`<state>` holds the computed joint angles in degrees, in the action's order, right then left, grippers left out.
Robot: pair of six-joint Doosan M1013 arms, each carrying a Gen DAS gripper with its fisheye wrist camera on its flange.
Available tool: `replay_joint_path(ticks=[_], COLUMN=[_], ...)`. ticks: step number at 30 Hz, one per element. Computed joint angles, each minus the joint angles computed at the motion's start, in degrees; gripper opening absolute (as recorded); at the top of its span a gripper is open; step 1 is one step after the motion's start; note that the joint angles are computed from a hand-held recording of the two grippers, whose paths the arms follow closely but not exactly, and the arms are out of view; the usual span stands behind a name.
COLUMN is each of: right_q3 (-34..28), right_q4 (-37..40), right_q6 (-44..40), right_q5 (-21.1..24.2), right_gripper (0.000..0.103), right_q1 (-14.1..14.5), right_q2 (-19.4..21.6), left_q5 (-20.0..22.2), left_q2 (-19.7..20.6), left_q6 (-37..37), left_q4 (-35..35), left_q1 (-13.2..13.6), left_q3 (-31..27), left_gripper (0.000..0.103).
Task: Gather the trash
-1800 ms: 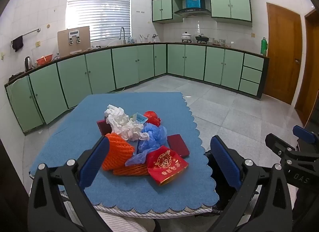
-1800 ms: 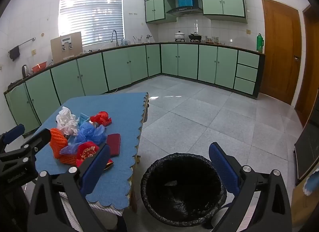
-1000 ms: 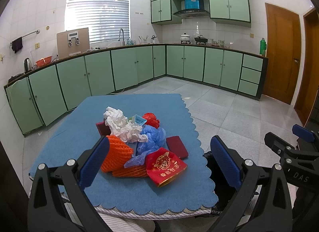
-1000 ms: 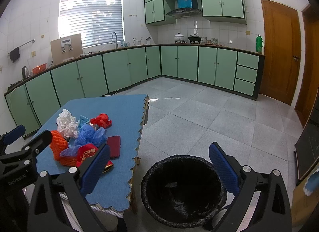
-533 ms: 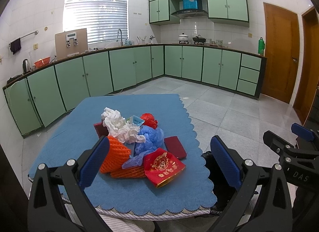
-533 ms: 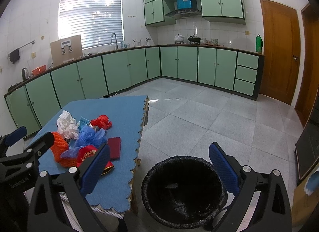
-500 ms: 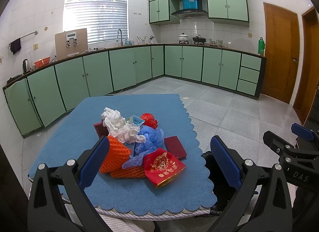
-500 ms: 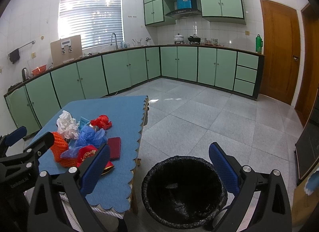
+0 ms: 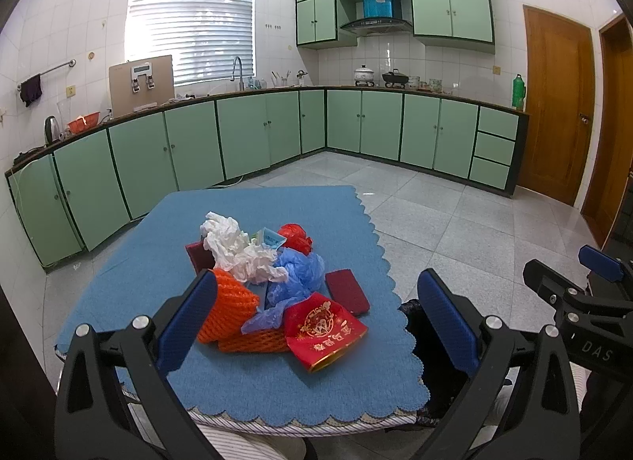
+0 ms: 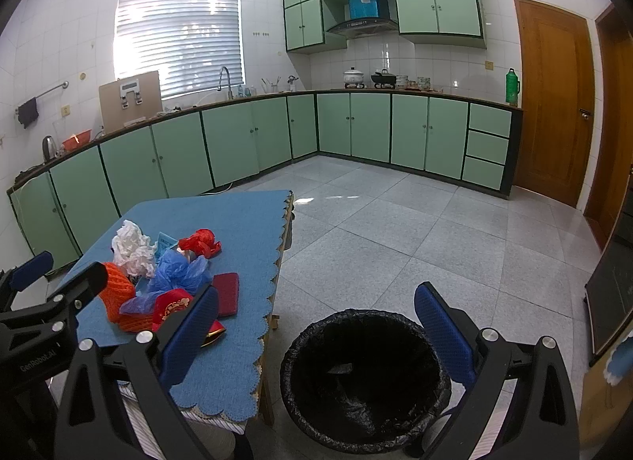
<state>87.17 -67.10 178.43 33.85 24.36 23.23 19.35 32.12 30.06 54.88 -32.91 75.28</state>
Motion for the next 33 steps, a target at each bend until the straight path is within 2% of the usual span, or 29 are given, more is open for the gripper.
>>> replay_joint_path(ticks=[15, 33], right_q3=[0.16, -0.06], right_q4=[0.28, 0.33], right_q6=[0.41, 0.77], right_q5=[0.14, 0.47], right_gripper=[0.097, 0.097], right_q1=[-0.04, 0.06], right_q2=[0.17, 0.48], left_q5=[0.45, 0.65], left_q2=[0.22, 0.38], left_q6=[3.42, 3.84], left_q4=[-3.92, -4.45], left_q1=[0.14, 0.14], left_q3=[-0.44, -0.62], left_gripper=[0.098, 0.098])
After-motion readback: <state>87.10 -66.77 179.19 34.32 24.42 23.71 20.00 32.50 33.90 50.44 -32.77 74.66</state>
